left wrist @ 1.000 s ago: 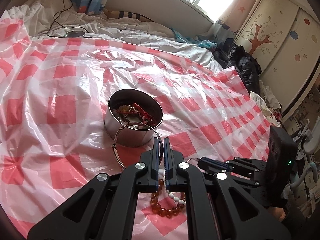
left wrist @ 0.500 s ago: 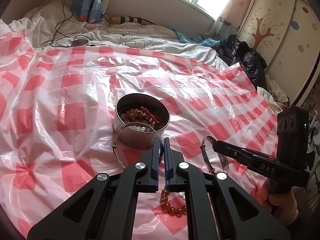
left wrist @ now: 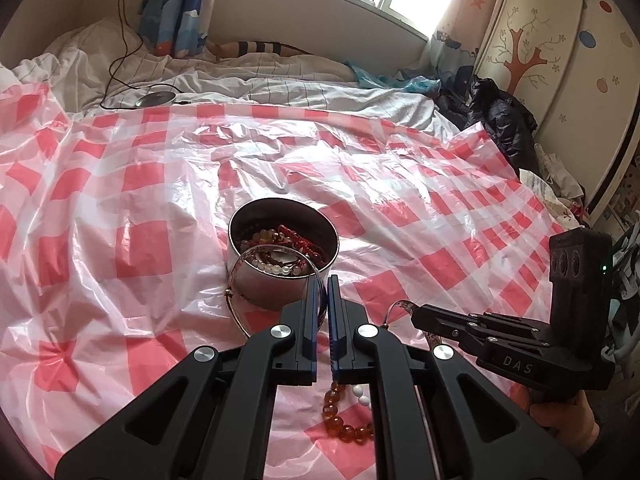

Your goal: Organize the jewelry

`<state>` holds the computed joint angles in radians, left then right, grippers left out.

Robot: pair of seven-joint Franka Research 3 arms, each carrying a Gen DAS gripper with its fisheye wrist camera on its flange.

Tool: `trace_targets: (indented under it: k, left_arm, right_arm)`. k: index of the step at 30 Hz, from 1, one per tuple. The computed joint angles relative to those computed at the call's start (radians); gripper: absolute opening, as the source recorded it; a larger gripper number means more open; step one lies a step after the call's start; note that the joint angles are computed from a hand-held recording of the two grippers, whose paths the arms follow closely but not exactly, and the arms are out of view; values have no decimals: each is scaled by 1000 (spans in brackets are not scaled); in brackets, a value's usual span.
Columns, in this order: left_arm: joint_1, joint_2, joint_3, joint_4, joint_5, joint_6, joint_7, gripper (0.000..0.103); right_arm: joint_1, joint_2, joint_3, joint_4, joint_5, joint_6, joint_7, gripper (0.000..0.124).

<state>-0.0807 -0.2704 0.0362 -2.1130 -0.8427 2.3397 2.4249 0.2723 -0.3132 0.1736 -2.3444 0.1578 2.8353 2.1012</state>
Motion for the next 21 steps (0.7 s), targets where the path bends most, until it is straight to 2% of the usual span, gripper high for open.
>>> trace_targets:
  k: [12,21]
  left_arm:
    - [-11,33,-19,39,3,18,-18,4]
    - [16,117,-47,125,7,46,-73,4]
  right_arm:
    - [17,6,-13,-4,34,13,-36,6]
    - [14,-3,-17,-22,59,49,-56,6]
